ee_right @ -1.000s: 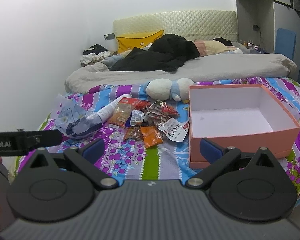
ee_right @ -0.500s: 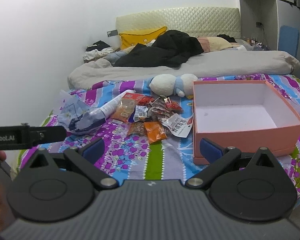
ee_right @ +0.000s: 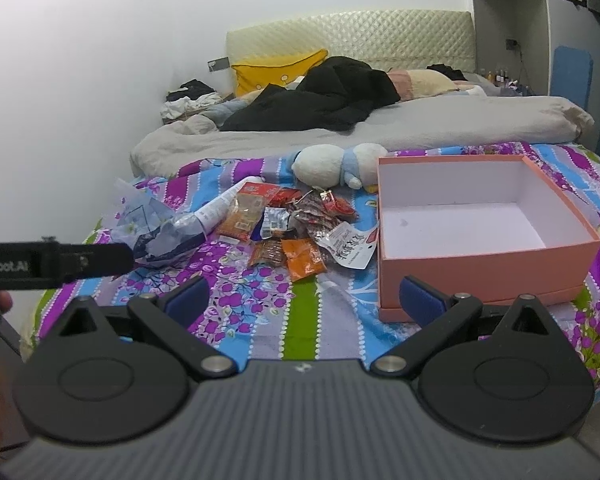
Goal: Organize snacks
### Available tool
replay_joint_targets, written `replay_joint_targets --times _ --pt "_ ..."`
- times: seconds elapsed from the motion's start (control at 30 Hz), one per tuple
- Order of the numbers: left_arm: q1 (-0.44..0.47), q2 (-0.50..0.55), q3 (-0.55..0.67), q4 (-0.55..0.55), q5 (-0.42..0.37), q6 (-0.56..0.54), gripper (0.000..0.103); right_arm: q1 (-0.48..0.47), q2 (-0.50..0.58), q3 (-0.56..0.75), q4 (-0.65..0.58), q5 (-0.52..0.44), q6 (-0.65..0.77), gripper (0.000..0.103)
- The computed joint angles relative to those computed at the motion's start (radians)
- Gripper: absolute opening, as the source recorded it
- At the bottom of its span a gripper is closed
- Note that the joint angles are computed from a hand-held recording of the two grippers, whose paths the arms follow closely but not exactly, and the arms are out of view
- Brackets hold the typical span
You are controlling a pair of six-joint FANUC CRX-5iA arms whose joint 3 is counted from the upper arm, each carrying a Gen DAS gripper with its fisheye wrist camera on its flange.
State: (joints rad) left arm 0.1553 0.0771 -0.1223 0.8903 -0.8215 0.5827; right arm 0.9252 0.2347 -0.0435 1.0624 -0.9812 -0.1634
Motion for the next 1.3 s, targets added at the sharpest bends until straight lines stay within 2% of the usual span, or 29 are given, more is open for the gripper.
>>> replay_joint_targets --times 0.4,0.53,0.8,0.87,1.03,1.17,1.3 --pt "0.000 0.009 0.018 -0.023 -0.007 0.029 0.103 -0.006 -0.001 0.006 -0.036 0.010 0.015 0.103" --pt "0.002 0.016 0.027 -0.030 -0.023 0.017 0.103 -0.007 -0.007 -0.008 -0.024 0.020 -0.006 0.103" --pt "-0.007 0.031 0.013 -0.007 0.001 0.008 0.103 -0.007 0.005 -0.012 -0.027 0.027 -0.001 0.103" --pt "-0.011 0.042 0.016 -0.008 0.005 0.001 0.103 -0.011 0.009 -0.035 0.017 0.036 -0.012 0.103" --pt "-0.017 0.092 0.046 -0.007 -0.005 -0.032 0.103 -0.035 0.031 -0.040 0.004 0.097 -0.010 0.101" --pt "-0.020 0.150 0.094 -0.052 -0.002 0.008 0.103 -0.048 0.056 -0.047 0.041 0.124 -0.027 0.100" --pt "-0.017 0.229 0.171 -0.112 -0.034 0.066 0.103 -0.059 0.097 -0.039 0.079 0.136 -0.030 0.094"
